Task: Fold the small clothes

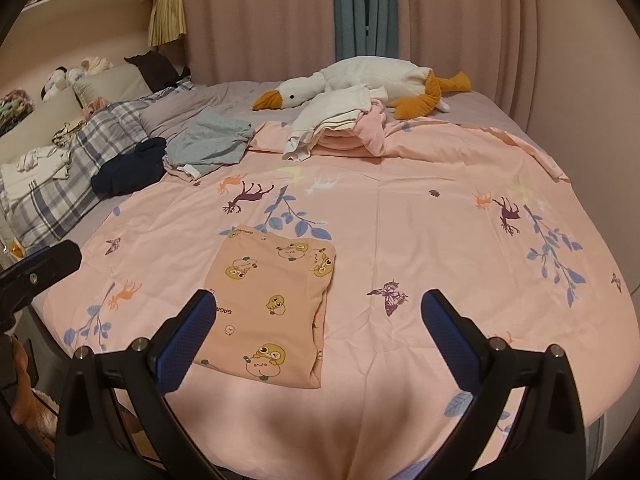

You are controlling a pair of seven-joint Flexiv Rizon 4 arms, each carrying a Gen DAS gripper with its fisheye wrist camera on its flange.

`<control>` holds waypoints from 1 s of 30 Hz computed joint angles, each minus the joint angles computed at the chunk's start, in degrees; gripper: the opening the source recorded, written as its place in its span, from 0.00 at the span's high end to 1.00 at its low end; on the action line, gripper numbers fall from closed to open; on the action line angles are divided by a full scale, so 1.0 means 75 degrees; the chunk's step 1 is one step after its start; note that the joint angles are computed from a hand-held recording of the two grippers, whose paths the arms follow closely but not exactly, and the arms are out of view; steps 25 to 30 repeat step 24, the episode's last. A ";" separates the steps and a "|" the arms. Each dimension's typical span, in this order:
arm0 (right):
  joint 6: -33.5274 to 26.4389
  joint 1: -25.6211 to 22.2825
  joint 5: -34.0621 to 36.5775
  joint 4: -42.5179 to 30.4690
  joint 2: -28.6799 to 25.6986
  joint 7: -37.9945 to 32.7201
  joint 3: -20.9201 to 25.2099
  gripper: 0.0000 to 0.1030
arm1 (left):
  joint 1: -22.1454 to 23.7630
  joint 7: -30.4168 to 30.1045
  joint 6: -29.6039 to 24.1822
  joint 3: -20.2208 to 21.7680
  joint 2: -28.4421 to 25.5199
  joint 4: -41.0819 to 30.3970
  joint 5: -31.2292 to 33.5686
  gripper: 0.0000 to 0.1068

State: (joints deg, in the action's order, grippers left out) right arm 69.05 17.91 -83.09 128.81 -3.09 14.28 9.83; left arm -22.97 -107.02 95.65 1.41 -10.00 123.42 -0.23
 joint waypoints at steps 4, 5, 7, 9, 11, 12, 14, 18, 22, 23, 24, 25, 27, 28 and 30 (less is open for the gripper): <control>-0.0051 0.0009 -0.0046 0.0003 0.0011 0.0093 0.0011 0.00 | -0.0744 -0.0695 -0.0286 0.0921 -0.0083 -0.0357 0.0818 0.05; -0.0068 0.0014 0.0012 0.0010 0.0017 0.0061 0.0020 0.00 | -0.0636 -0.0710 -0.0273 0.0809 -0.0065 -0.0338 0.0844 0.05; -0.0172 0.0041 0.0153 0.0010 0.0020 0.0005 0.0044 0.00 | -0.0481 -0.0734 -0.0238 0.0646 -0.0056 -0.0323 0.0892 0.05; -0.0248 0.0058 0.0229 0.0015 0.0034 -0.0013 0.0049 0.00 | -0.0575 -0.0888 -0.0267 0.0774 -0.0070 -0.0396 0.1122 0.05; -0.0247 0.0046 0.0155 0.0025 0.0056 0.0125 0.0031 0.00 | -0.0948 -0.1396 -0.0442 0.1243 -0.0110 -0.0613 0.1657 0.05; -0.0230 0.0037 0.0149 0.0030 0.0064 0.0154 0.0028 0.00 | -0.1186 -0.1790 -0.0552 0.1547 -0.0140 -0.0768 0.2055 0.05; -0.0231 0.0027 0.0152 0.0049 0.0080 0.0173 0.0031 0.00 | -0.1400 -0.2372 -0.0735 0.1840 -0.0156 -0.0991 0.2684 0.05; -0.0362 0.0069 0.0313 0.0027 0.0047 0.0053 0.0065 0.00 | -0.0900 -0.2456 -0.0722 0.1343 -0.0081 -0.0951 0.2874 0.05; -0.0434 0.0121 0.0469 0.0013 0.0013 -0.0100 0.0077 0.00 | -0.0591 -0.2608 -0.0702 0.1049 -0.0035 -0.0929 0.3011 0.05; -0.0439 0.0129 0.0454 0.0021 0.0021 -0.0087 0.0075 0.00 | -0.0617 -0.2725 -0.0760 0.1078 -0.0028 -0.0974 0.3138 0.05; -0.0440 0.0132 0.0448 0.0019 0.0018 -0.0085 0.0069 0.00 | -0.0615 -0.2809 -0.0829 0.1075 -0.0019 -0.1015 0.3248 0.05; -0.0440 0.0132 0.0448 0.0019 0.0018 -0.0085 0.0069 0.00 | -0.0615 -0.2809 -0.0829 0.1075 -0.0019 -0.1015 0.3248 0.05; -0.0440 0.0132 0.0448 0.0019 0.0018 -0.0085 0.0069 0.00 | -0.0615 -0.2809 -0.0829 0.1075 -0.0019 -0.1015 0.3248 0.05; -0.0440 0.0132 0.0448 0.0019 0.0018 -0.0085 0.0069 0.00 | -0.0615 -0.2809 -0.0829 0.1075 -0.0019 -0.1015 0.3248 0.05; -0.0440 0.0132 0.0448 0.0019 0.0018 -0.0085 0.0069 0.00 | -0.0615 -0.2809 -0.0829 0.1075 -0.0019 -0.1015 0.3248 0.05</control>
